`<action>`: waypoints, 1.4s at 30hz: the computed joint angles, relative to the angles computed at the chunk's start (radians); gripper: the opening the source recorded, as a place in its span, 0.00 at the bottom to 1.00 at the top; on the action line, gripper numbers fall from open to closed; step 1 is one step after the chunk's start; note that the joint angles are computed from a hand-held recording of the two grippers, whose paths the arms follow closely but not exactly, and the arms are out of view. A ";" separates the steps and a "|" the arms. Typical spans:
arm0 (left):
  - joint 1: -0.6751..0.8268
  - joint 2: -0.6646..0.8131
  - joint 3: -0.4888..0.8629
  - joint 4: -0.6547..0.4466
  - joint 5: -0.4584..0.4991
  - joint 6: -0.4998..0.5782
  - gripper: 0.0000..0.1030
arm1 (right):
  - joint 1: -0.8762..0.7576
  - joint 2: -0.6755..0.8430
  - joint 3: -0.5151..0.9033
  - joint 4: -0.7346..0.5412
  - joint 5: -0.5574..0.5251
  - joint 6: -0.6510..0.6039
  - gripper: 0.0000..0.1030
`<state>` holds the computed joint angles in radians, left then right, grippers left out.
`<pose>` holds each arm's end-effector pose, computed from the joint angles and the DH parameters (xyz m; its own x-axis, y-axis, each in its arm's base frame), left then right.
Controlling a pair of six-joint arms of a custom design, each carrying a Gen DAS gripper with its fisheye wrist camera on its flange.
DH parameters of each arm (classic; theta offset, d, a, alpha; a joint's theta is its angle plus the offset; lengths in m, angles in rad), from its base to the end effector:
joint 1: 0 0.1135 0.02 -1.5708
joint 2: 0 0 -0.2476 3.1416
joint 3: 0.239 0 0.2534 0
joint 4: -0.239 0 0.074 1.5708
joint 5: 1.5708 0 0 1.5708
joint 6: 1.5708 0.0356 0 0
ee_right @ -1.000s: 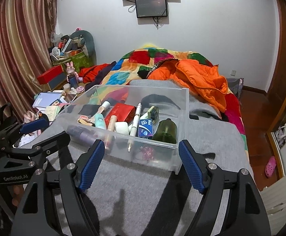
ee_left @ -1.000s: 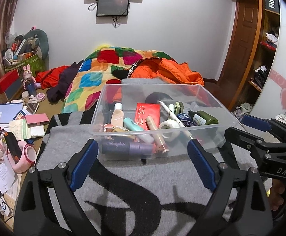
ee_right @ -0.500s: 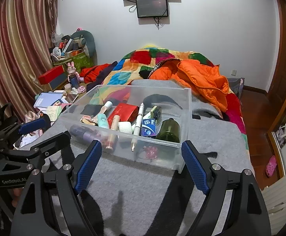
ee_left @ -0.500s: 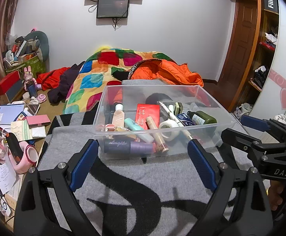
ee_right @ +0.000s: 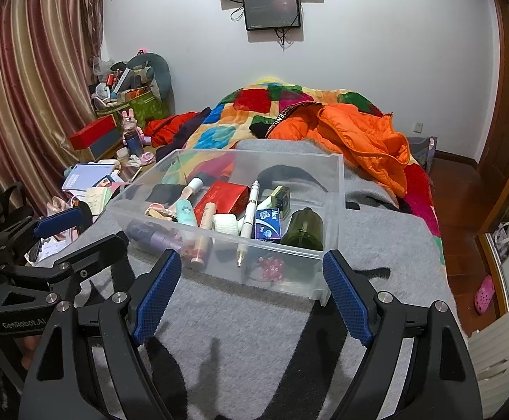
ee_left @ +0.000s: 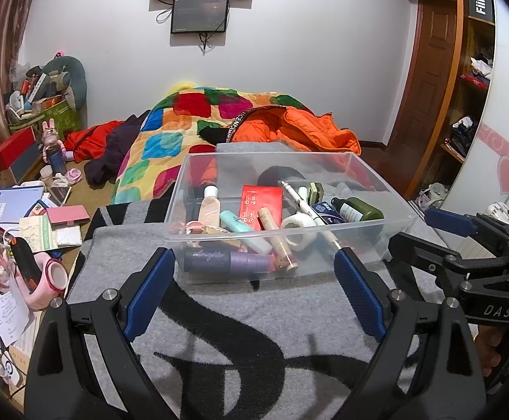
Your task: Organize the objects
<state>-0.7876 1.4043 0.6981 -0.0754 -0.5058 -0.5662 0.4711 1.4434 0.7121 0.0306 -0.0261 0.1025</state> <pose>0.2097 -0.1861 0.1695 -0.6218 -0.0405 -0.7821 0.0518 0.9943 -0.0927 0.2630 0.1350 0.1687 -0.6197 -0.2009 -0.7587 -0.4102 0.9070 0.0950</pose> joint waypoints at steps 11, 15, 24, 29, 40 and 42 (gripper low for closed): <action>-0.001 -0.002 0.004 -0.007 0.000 -0.001 0.91 | 0.002 0.004 -0.003 -0.003 -0.006 0.006 0.78; -0.001 0.000 0.004 -0.006 -0.002 -0.005 0.93 | 0.004 0.006 -0.004 -0.003 -0.006 0.008 0.78; 0.002 -0.004 0.001 0.000 -0.006 -0.004 0.94 | 0.000 0.008 -0.002 -0.007 -0.008 0.011 0.79; 0.006 0.004 0.006 0.000 0.018 0.006 0.94 | -0.003 0.011 -0.002 -0.007 -0.011 0.011 0.79; 0.011 0.031 0.015 0.010 0.029 0.012 0.94 | -0.014 0.028 0.000 -0.001 -0.018 0.015 0.79; 0.012 0.030 0.013 0.013 0.027 0.012 0.94 | -0.015 0.030 0.002 -0.003 -0.018 0.015 0.79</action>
